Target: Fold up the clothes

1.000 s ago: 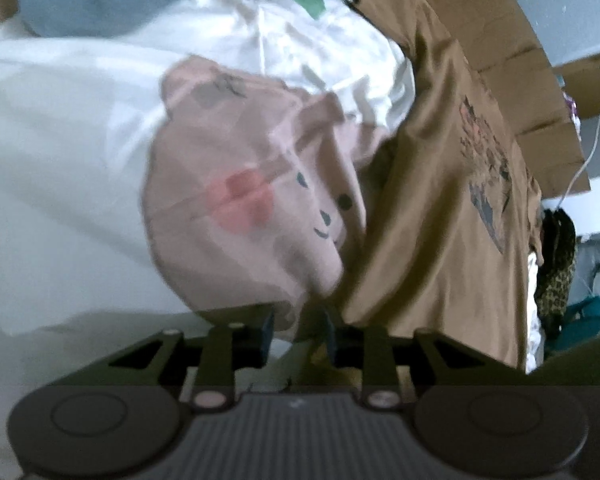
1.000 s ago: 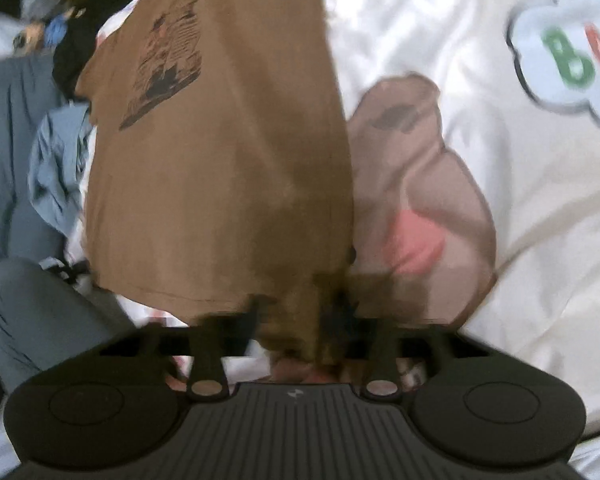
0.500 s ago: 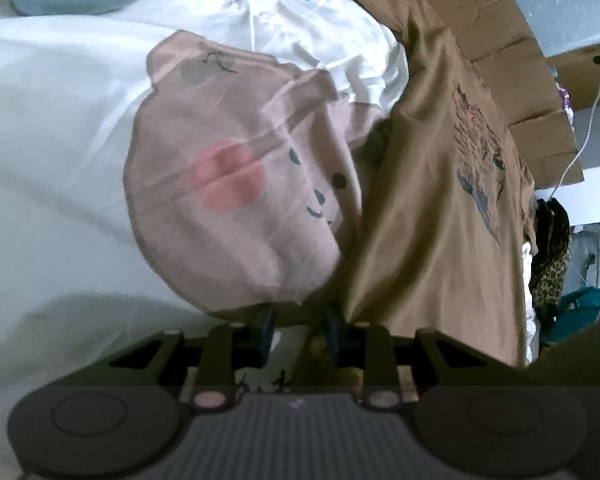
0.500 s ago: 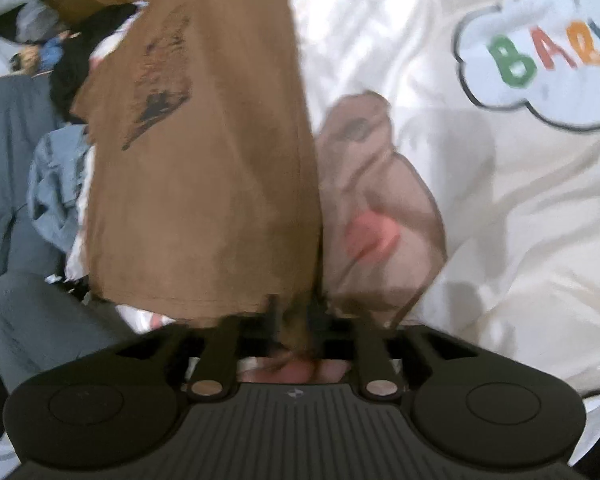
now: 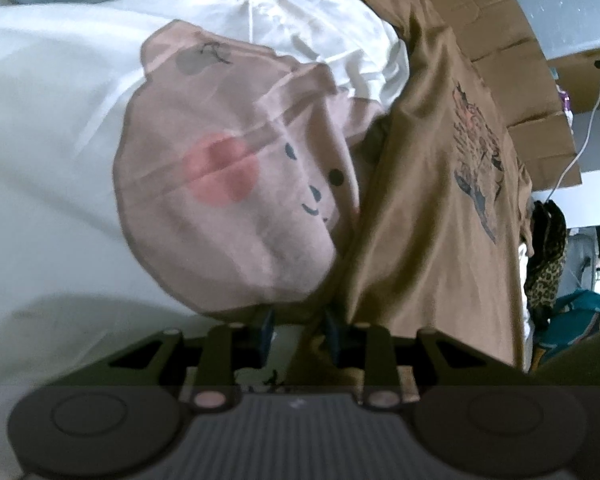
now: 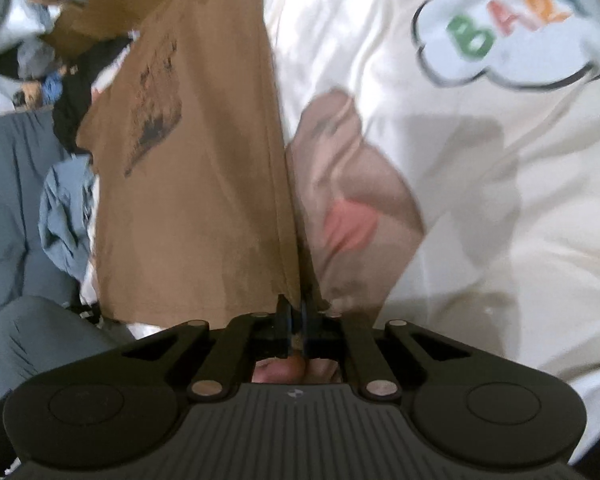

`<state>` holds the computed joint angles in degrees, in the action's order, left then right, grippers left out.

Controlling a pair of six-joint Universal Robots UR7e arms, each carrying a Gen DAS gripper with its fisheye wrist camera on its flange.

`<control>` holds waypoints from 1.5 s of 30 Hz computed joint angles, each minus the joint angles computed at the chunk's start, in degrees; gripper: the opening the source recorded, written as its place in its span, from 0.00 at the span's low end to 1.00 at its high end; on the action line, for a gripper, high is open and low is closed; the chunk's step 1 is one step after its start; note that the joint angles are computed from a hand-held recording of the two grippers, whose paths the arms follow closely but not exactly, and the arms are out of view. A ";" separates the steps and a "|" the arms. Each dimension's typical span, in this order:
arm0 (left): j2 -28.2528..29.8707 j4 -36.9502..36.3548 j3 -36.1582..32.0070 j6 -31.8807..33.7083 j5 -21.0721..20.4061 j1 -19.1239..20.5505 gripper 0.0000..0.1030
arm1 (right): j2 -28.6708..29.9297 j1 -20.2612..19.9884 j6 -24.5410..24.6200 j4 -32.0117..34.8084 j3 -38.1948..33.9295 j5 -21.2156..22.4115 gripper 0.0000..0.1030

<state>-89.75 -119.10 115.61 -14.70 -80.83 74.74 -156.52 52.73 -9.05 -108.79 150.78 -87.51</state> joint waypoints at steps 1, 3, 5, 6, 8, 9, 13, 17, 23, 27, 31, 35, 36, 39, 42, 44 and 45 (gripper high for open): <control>-0.01 -0.03 -0.03 0.17 -0.04 -0.06 0.34 | -0.73 0.02 0.26 0.20 -0.17 -0.03 0.02; -0.13 -0.31 0.03 0.04 -0.21 -0.07 0.35 | -2.96 -2.03 -1.41 2.75 -0.93 0.10 0.02; -0.42 -0.75 0.20 -0.06 -0.37 -0.10 0.36 | -0.34 1.56 1.56 0.18 -0.76 -2.76 0.02; -0.59 -0.94 0.28 -0.04 -0.43 -0.13 0.36 | 1.13 3.61 3.01 -1.25 -0.74 -4.36 0.02; -1.03 -1.46 0.41 0.36 -1.20 0.01 0.36 | 4.68 8.39 6.15 -4.57 -0.92 -8.01 0.02; -1.28 -1.75 0.45 0.60 -1.82 0.18 0.37 | 6.31 10.62 7.55 -5.90 -1.10 -9.78 0.02; -1.80 -4.16 0.55 0.83 -5.06 1.47 0.40 | 10.23 16.56 11.17 -8.04 -1.92 -15.65 0.02; -1.38 -4.31 0.80 0.51 -3.39 1.46 0.40 | 11.99 19.39 12.65 -8.47 -2.04 -19.48 0.02; -0.09 -2.99 1.95 1.31 -3.19 1.32 0.39 | 9.79 16.41 11.19 -6.27 -1.91 -17.72 0.02; 0.15 -1.77 2.42 1.45 -2.62 0.82 0.00 | 6.44 11.67 9.30 -3.95 -1.71 -13.48 0.02; -0.52 1.19 1.45 3.22 -0.08 -0.11 0.00 | 5.81 11.43 9.00 -2.60 -2.01 -11.42 0.02; -2.75 1.32 0.03 5.19 -1.27 1.12 0.00 | 5.32 12.40 7.85 -0.78 -3.49 -9.25 0.02; -2.99 1.35 -0.28 5.31 -1.16 1.34 0.00 | 5.17 12.17 7.73 -0.52 -3.69 -9.01 0.02; -3.21 -0.04 -0.46 4.12 -0.85 1.81 0.00 | 4.81 10.36 7.32 -0.40 -3.43 -8.84 0.02; -2.80 -3.35 0.13 1.71 -1.19 2.06 0.16 | 4.11 7.91 7.50 -0.55 -2.56 -7.77 0.06; -1.94 -5.58 0.62 1.13 -1.44 1.87 0.30 | 2.48 5.90 7.50 -0.15 -2.08 -6.45 0.09; -1.59 -6.03 0.74 1.29 -1.71 1.67 0.37 | 0.85 3.92 6.56 0.72 -1.86 -4.84 0.12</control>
<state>-91.34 -125.12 116.34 -13.41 -82.54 76.41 -155.67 56.65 -2.49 -108.07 148.93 -92.35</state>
